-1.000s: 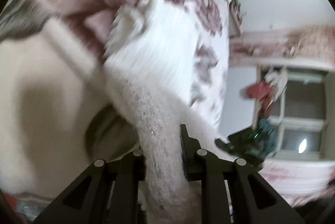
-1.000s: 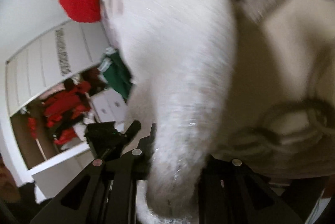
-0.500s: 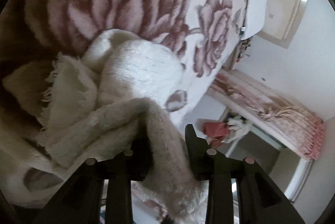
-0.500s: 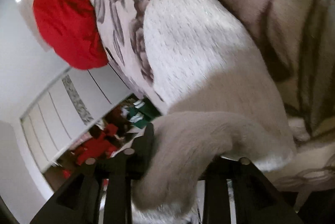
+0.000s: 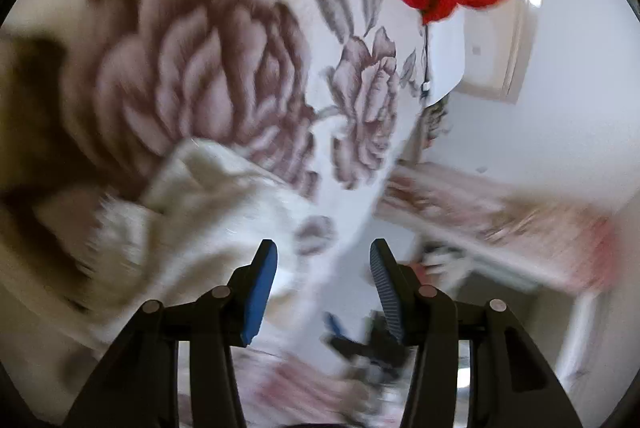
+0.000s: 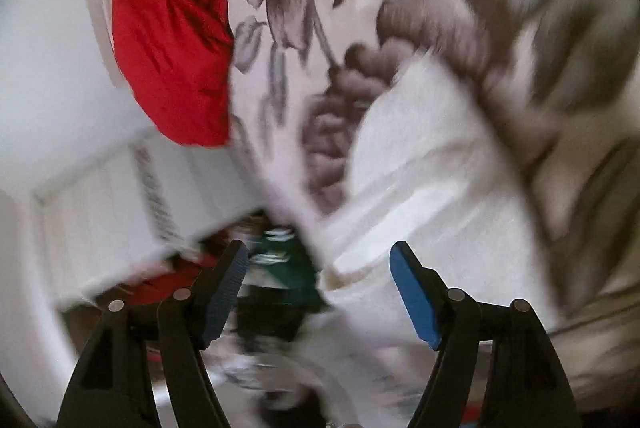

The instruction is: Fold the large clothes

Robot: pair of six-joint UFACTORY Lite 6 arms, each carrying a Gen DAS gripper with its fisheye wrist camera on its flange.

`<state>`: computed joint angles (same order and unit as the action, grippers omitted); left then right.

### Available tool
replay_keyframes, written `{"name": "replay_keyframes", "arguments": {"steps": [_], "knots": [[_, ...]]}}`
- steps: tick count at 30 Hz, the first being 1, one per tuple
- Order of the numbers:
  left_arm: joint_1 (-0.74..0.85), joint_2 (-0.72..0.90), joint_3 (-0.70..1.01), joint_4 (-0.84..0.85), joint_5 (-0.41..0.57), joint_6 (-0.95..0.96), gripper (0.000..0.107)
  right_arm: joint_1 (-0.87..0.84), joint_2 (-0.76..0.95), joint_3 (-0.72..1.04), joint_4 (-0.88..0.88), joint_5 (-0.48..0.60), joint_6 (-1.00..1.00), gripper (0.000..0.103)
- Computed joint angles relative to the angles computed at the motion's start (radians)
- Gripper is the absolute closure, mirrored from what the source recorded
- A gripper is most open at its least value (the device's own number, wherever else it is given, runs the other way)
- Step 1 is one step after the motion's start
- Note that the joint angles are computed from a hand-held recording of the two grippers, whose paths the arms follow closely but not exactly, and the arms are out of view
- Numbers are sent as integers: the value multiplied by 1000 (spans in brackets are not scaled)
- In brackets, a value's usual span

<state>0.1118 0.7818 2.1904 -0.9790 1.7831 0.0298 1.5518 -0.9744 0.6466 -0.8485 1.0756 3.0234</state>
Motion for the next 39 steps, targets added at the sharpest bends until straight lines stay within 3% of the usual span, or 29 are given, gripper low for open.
{"name": "replay_keyframes", "arguments": {"steps": [3, 5, 7, 10, 14, 16, 20, 21, 22, 23, 26, 30, 33, 36, 39], "knots": [[-13, -240, -244, 220, -130, 274, 61, 223, 71, 70, 104, 154, -32, 27], [-5, -433, -453, 337, -207, 427, 61, 360, 125, 81, 164, 191, -11, 27], [22, -610, -663, 400, -255, 541, 61, 446, 168, 75, 198, 182, 3, 26], [48, -861, -977, 502, -367, 641, 61, 449, 208, 28, 286, 70, -65, 26], [4, -961, -1168, 519, -436, 657, 61, 390, 153, -82, 275, -5, -187, 26], [-64, -970, -1193, 503, -509, 636, 61, 290, 66, -172, 276, -67, -301, 26], [-218, -991, -1227, 527, -720, 610, 62, -69, -16, -312, 403, -323, -719, 26], [-226, -1008, -1233, 515, -746, 625, 67, -111, 9, -309, 420, -354, -783, 29], [-237, -1019, -1223, 509, -770, 626, 81, -120, 46, -291, 422, -349, -806, 40], [-253, -1009, -1195, 523, -774, 604, 86, -104, 95, -265, 409, -322, -786, 74], [-252, -979, -1104, 523, -723, 564, 91, 70, 54, -244, 298, -154, -517, 92], [-274, -923, -1003, 511, -698, 498, 91, 465, 48, -124, 131, 235, -150, 97], [-334, -852, -939, 539, -755, 422, 92, 535, 78, -9, 106, 402, -183, 97], [-367, -715, -856, 542, -794, 384, 92, 395, 42, 23, 142, 431, -358, 97], [-401, -570, -785, 572, -832, 342, 91, 82, -146, -134, 237, 259, -581, 97]]}}
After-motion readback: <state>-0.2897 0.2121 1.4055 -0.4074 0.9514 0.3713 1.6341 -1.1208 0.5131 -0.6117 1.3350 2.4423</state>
